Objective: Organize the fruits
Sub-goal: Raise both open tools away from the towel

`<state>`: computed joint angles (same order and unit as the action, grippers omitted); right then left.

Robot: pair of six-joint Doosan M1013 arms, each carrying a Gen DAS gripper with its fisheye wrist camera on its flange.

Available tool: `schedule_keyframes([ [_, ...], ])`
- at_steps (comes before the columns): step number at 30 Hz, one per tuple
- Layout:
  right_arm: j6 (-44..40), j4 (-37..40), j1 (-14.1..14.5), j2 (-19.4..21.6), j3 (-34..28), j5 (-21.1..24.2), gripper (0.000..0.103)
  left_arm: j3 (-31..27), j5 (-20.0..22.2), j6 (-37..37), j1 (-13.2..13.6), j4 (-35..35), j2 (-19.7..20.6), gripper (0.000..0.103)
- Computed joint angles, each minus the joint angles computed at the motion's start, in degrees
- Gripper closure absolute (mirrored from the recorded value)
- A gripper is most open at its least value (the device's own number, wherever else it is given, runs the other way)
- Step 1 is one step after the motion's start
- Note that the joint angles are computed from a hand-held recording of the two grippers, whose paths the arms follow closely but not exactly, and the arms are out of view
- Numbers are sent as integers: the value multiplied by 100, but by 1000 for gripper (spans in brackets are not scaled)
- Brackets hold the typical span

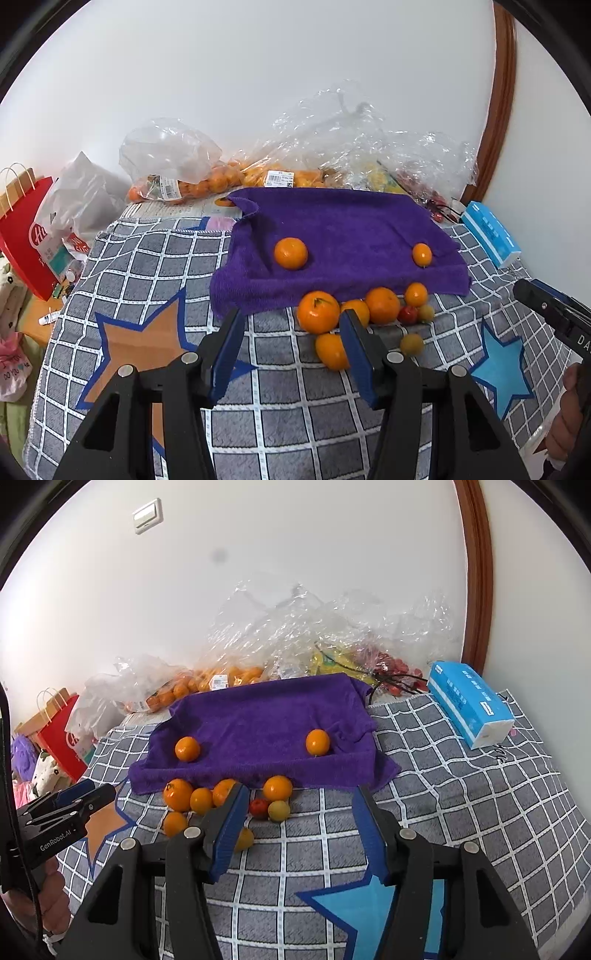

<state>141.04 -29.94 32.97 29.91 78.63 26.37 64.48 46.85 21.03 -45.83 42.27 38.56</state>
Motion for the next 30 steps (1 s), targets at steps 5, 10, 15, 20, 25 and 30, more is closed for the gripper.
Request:
schedule_keyframes([
  [5, -47, 62, 10, -11, 54, -12, 48, 72, -43, -90, -25, 8, -39, 51],
  [10, 86, -109, 26, 25, 63, 23, 48, 69, -24, -104, -18, -32, -29, 51],
  [15, -18, 15, 23, 109, 9, 31, 48, 66, -15, -66, 19, -116, 6, 51],
  [20, -84, -32, 41, 229, -80, 73, 49, 43, -28, 24, 89, -309, 64, 51],
  [25, -348, 165, 39, 367, -218, 176, 51, 29, -50, 122, 163, -537, 120, 51],
  [30, -557, 303, 51, 487, -332, 292, 51, 39, -106, 194, 231, -702, 154, 51],
])
